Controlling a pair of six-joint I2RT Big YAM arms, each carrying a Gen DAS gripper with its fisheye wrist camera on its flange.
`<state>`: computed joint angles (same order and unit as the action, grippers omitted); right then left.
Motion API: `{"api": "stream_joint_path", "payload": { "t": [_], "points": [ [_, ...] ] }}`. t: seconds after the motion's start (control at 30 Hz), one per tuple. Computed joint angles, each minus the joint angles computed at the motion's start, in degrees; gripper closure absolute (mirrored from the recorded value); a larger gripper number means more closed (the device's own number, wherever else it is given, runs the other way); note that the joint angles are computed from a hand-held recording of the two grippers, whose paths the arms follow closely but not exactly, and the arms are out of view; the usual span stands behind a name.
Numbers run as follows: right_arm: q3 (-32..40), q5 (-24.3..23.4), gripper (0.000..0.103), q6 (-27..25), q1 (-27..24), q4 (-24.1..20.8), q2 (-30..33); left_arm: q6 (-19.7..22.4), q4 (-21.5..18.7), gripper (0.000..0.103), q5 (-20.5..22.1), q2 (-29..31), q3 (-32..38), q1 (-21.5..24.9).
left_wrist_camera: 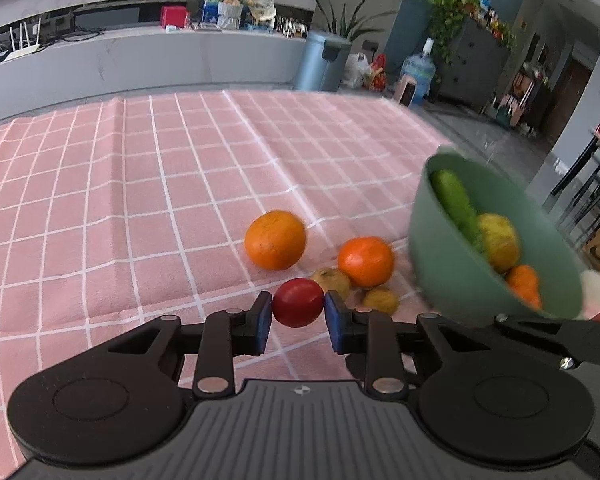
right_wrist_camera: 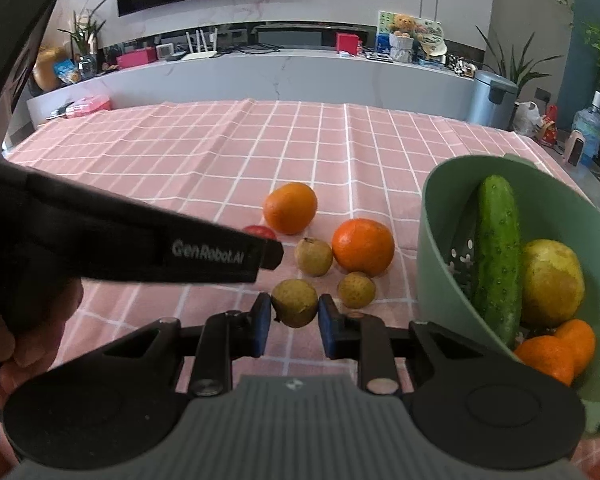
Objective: Organize fruits
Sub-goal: 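Grasp the red cherry tomato with the left tool while the right tool grasps a small brown fruit, then carry the tomato in the left tool while the right tool carries the brown fruit over the colander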
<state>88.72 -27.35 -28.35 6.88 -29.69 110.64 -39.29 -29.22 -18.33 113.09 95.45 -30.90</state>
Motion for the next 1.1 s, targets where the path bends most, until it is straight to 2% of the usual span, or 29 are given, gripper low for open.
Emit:
{"api": "stream_joint_path", "payload": {
  "t": [0.07, 0.17, 0.37, 0.47, 0.63, 0.73, 0.9, 1.1],
  "points": [
    [-0.5, -1.4, 0.082, -1.6, -0.7, -1.1, -1.2, -0.7, 1.0, 0.071, -0.6, -1.3, -0.8, -0.5],
    [-1.2, -3.2, 0.082, -3.3, -2.0, -2.4, -3.0, -0.3, 0.4, 0.071, -2.1, -2.1, 0.0, -1.4],
    [-1.4, -6.2, 0.082, -5.9, -5.4, -4.1, -6.0, 3.7, -1.3, 0.071, -2.8, -1.6, 4.8, -3.3],
    [0.6, -6.5, 0.082, -5.8, -7.3, -5.1, -6.0, 6.0, -2.0, 0.071, -1.5, 0.2, 8.4, -3.9],
    [8.0, -5.2, 0.082, -7.5, -10.0, -9.6, -2.6, 10.4, -5.9, 0.071, 0.8, 4.7, 16.1, -4.5],
    [14.8, -3.7, 0.082, -10.5, -11.2, -14.8, 1.3, 13.7, -8.6, 0.071, 2.7, 7.4, 20.6, -4.6],
    [32.1, -2.3, 0.082, -16.3, -12.2, -30.4, 11.3, 16.7, -12.8, 0.071, 5.4, 12.9, 28.9, -4.5],
    [43.8, 0.4, 0.082, -24.6, -11.9, -39.2, 18.5, 19.5, -18.1, 0.071, 8.9, 19.8, 39.4, -4.1]
  ]
}}
